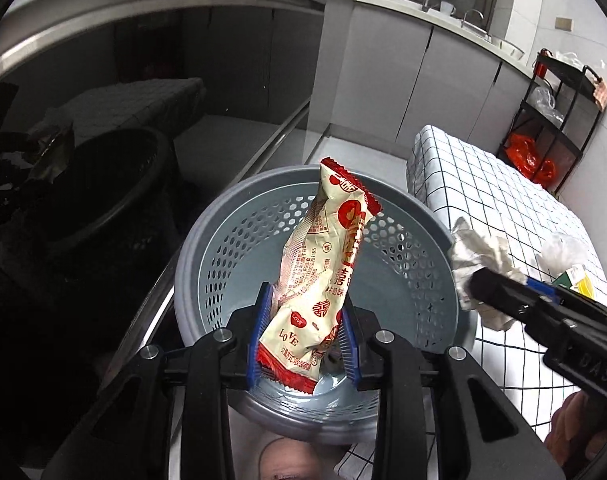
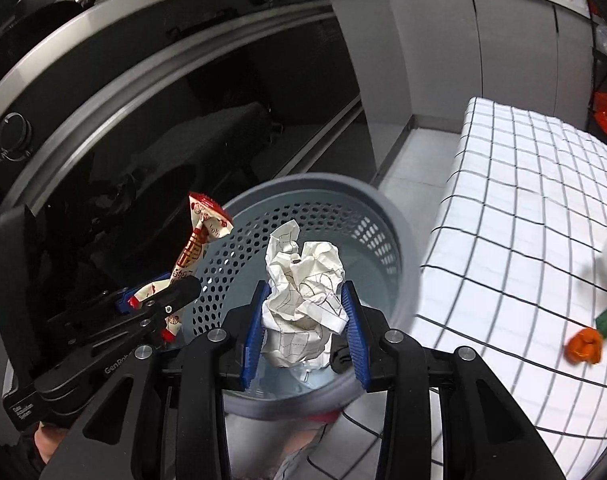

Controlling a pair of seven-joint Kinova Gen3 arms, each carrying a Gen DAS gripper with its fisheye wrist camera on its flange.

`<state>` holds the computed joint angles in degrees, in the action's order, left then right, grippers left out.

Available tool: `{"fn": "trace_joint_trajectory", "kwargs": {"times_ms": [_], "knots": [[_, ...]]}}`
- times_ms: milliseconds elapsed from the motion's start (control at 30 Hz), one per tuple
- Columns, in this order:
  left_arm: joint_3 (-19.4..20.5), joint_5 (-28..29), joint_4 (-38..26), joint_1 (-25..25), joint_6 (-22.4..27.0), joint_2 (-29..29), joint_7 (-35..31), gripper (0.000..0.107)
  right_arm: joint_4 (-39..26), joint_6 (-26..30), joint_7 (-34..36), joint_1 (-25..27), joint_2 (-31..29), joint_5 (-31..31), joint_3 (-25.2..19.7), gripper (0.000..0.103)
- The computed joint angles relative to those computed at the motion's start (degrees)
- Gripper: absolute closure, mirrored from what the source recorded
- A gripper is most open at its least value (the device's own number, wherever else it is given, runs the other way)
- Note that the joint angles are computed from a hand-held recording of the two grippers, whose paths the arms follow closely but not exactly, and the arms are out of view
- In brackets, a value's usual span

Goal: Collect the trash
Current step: 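Carry the paper and wrapper over the gray basket and open both grippers, then move both empty grippers back over the table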

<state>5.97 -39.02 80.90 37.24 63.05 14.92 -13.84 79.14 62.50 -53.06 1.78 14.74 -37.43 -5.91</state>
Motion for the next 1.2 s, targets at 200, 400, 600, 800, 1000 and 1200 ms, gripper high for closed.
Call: {"fn": "trace_joint_trajectory", "kwargs": {"times_ms": [200, 400, 600, 800, 1000, 1200], "knots": [[-0.24, 0.93, 1.00, -1.02, -1.77, -0.05, -0.01, 0.074, -0.17, -1.30, -1.73, -1.41, 1.08, 2.00, -0.25, 0.067], [-0.32, 0.80, 1.56, -1.22, -2.34, -0.42, 0.49, 0.067, 0.04, -1.92, -1.81, -1.48, 0.78, 2.46, -0.65, 0.066], [-0.18, 0.46, 1.70, -1.14, -1.71, -0.84, 1.33, 0.052, 0.58, -2.95, -0.30, -0.66, 0.33, 1.32, -0.54, 0.053], [0.21, 0.35, 1.64, -1.26, -1.20, -1.13, 1.47, 0.052, 0.13, -2.38, -0.15, -0.29, 0.58, 1.02, -0.43, 0.052], [0.41, 0.18, 1.53, -1.21, -1.09, -1.18, 1.47, 0.052, -0.03, -2.22, -0.10, -0.14, 0.66, 0.83, -0.40, 0.052], [0.54, 0.19, 1.06, -0.94, -0.53, -1.08, 1.41, 0.052, 0.16, -1.78, -0.19, 0.40, 0.36, 0.34, -0.16, 0.052]]}}
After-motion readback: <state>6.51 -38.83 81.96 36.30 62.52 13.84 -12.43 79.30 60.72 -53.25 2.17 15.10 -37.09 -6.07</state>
